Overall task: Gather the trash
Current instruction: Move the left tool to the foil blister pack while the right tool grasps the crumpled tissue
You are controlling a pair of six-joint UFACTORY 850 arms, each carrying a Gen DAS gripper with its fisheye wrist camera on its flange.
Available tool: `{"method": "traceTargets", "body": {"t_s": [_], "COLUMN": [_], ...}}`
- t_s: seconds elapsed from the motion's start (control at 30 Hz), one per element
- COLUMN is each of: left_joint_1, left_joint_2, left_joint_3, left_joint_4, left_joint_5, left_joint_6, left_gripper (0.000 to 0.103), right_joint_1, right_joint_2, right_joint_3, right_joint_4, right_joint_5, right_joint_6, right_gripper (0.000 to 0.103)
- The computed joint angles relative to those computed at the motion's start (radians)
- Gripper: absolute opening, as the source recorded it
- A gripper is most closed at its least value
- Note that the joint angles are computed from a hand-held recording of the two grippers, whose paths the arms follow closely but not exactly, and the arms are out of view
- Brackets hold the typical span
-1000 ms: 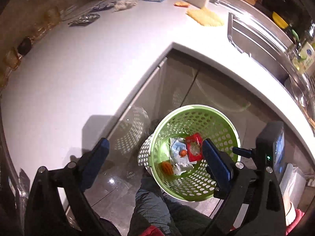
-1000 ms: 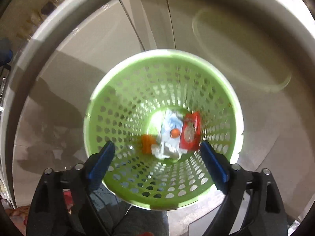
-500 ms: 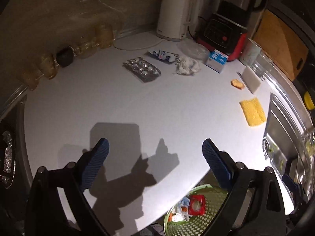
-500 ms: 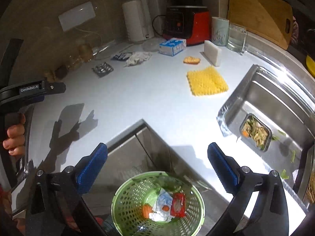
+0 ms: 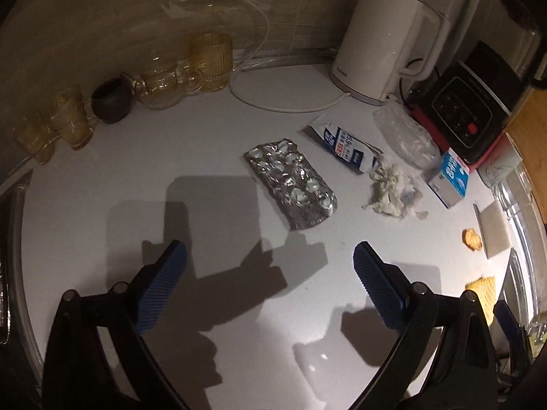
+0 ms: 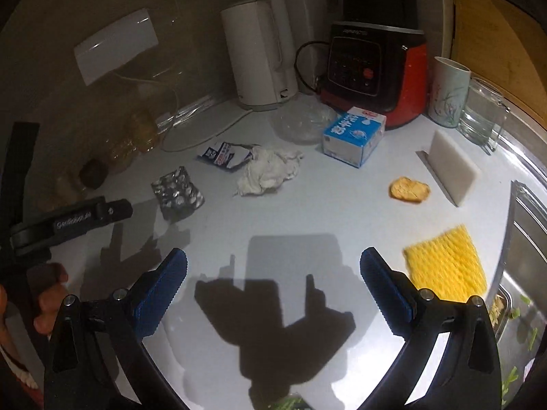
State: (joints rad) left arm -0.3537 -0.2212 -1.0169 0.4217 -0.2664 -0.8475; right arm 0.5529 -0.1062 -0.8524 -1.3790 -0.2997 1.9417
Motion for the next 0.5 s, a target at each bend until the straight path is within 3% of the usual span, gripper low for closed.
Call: {"method": "traceTargets", "body": {"t_s": [0.1, 0.2, 0.4, 0.5], "left_joint_1": [0.018, 0.029, 0.056, 0.060], "left_joint_2": [-0.043, -0.080, -0.156, -0.184], "left_joint_3": [-0.038, -0.071, -0.148, -0.181], "left_joint_4": [0.012, 0.044, -0.158, -0.200], "left_joint_5": [0.002, -0.001, -0.018, -0.032], "left_joint_6": [-0.020, -0.044, 0.144, 0.169], "left_gripper": [0.094, 0.094, 0.094, 0.094], "right_joint_1": [-0.055, -0.085, -0.119, -0.122], "right_joint_2": [-0.113, -0.220, -0.375, -0.414], "right_joint_3": [-0.104, -0.209, -0.369, -0.414], "right_joint_4": [-0.046, 0.049, 0.283, 0.362], "right_joint_5": [0.039, 0.033, -0.008, -0.031], "right_joint_6": [0.019, -0.094, -0.349, -0.448], "right_gripper": [0.101, 0.100, 0.100, 0.092]}}
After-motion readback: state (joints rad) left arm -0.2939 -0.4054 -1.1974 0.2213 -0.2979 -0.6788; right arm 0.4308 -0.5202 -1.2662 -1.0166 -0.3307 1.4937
